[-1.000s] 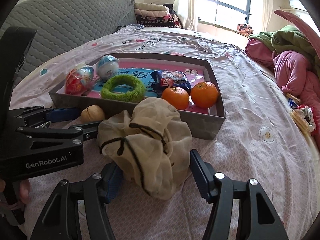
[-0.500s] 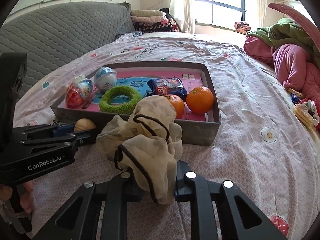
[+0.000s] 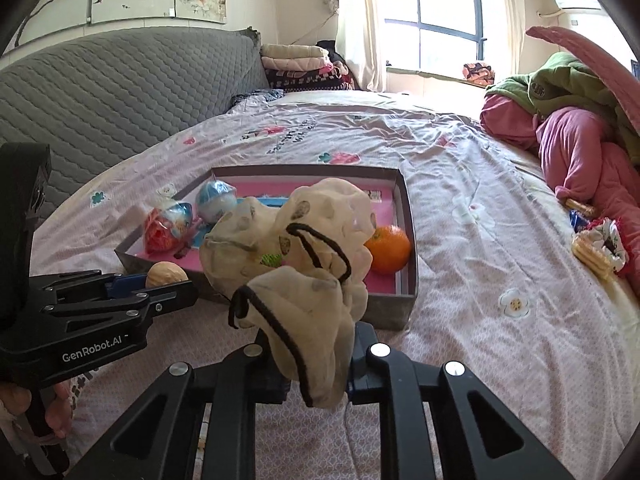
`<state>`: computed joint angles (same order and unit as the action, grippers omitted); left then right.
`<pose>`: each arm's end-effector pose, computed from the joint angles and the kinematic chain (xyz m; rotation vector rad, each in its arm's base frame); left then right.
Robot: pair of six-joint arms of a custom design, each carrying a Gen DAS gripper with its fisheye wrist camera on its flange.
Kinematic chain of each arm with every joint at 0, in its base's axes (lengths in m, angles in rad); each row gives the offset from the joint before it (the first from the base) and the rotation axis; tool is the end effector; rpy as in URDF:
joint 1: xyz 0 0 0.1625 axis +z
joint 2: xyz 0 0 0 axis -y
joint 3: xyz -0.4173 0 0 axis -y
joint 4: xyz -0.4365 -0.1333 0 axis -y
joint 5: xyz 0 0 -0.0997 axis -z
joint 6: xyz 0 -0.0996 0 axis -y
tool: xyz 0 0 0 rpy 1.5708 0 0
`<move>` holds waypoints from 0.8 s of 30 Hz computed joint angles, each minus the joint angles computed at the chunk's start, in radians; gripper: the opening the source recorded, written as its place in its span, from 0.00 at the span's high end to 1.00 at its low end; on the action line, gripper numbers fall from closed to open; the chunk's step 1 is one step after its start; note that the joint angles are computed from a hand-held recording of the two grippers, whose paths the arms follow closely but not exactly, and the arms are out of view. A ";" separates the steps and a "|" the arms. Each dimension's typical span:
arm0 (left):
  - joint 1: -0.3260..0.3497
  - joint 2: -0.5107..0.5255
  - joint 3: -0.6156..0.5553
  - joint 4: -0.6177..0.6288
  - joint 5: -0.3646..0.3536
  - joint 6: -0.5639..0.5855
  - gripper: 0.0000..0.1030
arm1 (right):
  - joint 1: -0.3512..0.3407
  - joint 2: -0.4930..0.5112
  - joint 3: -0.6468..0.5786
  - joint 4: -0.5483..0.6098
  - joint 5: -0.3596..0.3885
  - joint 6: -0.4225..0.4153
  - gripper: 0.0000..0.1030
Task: Organize objects
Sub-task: 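Close the left tool on the walnut while the right tool grasps the cream mesh pouch, then carry the walnut over the tray with left tool while right tool carries the pouch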
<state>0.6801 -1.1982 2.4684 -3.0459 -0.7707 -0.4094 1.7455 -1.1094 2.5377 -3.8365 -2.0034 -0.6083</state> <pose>-0.1767 -0.4063 0.0866 0.4889 2.4468 -0.8420 0.1565 -0.3600 0.1176 0.6978 -2.3044 0.9282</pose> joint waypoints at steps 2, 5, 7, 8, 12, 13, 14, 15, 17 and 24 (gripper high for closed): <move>-0.007 -0.010 0.000 0.004 0.008 0.003 0.70 | 0.012 -0.006 -0.006 0.011 -0.004 -0.002 0.81; -0.020 -0.024 -0.001 0.015 0.029 0.008 0.70 | 0.032 -0.012 -0.021 0.024 -0.011 -0.005 0.81; -0.024 -0.032 -0.006 0.021 0.037 0.016 0.70 | 0.044 -0.016 -0.029 0.032 -0.012 -0.005 0.81; -0.025 -0.034 -0.009 0.025 0.042 0.019 0.70 | 0.052 -0.014 -0.039 0.035 -0.019 -0.005 0.81; -0.023 -0.042 -0.023 0.025 0.060 0.041 0.70 | 0.068 -0.012 -0.062 0.045 -0.019 -0.005 0.81; -0.020 -0.041 -0.029 0.026 0.063 0.046 0.70 | 0.071 -0.012 -0.068 0.050 -0.018 -0.004 0.81; -0.017 -0.041 -0.034 0.026 0.063 0.050 0.70 | 0.075 -0.011 -0.076 0.056 -0.017 -0.003 0.81; -0.015 -0.040 -0.037 0.021 0.063 0.055 0.70 | 0.078 -0.007 -0.082 0.057 -0.019 -0.006 0.81; -0.011 -0.036 -0.047 0.016 0.070 0.068 0.70 | 0.084 0.001 -0.096 0.061 -0.020 -0.013 0.81; 0.025 -0.020 -0.080 -0.010 0.079 0.108 0.70 | 0.094 0.040 -0.157 0.096 -0.031 -0.017 0.81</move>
